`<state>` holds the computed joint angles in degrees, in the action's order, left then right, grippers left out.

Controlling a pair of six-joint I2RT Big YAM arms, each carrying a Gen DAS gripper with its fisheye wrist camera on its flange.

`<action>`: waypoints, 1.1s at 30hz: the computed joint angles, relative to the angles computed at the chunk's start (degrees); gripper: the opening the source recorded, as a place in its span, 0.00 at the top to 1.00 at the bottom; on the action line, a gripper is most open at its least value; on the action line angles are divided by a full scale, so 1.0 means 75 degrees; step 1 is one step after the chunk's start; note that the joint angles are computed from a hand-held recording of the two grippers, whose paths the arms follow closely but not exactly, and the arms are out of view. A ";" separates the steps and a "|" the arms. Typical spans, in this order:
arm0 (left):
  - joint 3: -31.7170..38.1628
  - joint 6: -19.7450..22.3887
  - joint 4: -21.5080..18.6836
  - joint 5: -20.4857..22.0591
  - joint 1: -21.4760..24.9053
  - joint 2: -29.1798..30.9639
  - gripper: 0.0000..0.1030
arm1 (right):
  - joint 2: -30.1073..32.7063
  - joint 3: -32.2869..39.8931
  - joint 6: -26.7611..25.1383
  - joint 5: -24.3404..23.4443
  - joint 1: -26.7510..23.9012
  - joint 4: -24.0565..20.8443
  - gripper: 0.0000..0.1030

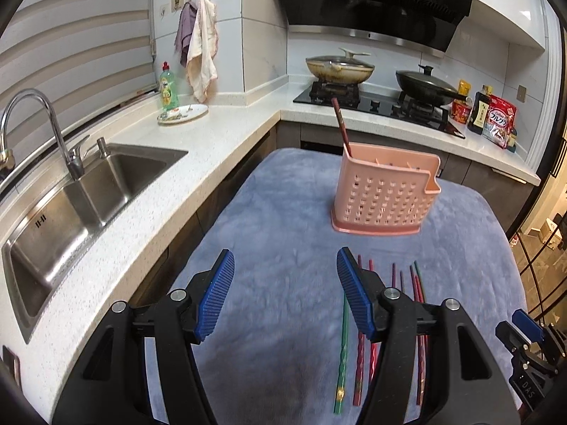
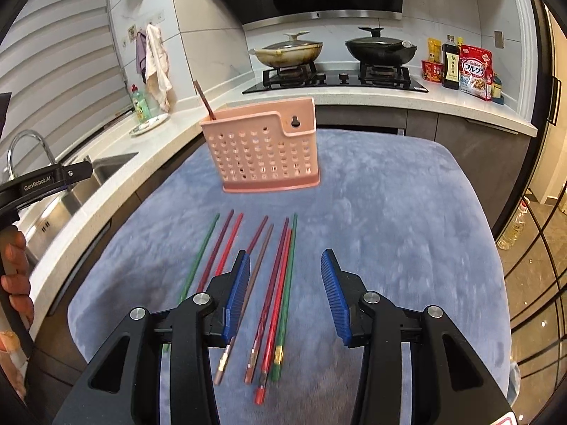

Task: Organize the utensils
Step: 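Move both open tools back toward the remaining chopsticks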

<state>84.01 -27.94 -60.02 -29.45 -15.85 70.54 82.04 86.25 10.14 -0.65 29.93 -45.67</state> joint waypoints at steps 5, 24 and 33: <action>-0.0606 -0.0323 -0.0085 0.0108 -0.0096 -0.0278 0.44 | -0.0239 -0.0607 0.0000 -0.0008 0.0130 -0.0086 0.60; -0.2133 -0.1079 -0.0077 0.0539 -0.0529 -0.0832 0.44 | -0.0270 -0.1672 0.0156 0.0033 0.0262 0.0187 0.64; -0.2340 -0.1198 -0.0105 0.0728 -0.0593 -0.0822 0.44 | -0.0050 -0.1662 0.0158 0.0008 0.0266 0.0211 0.79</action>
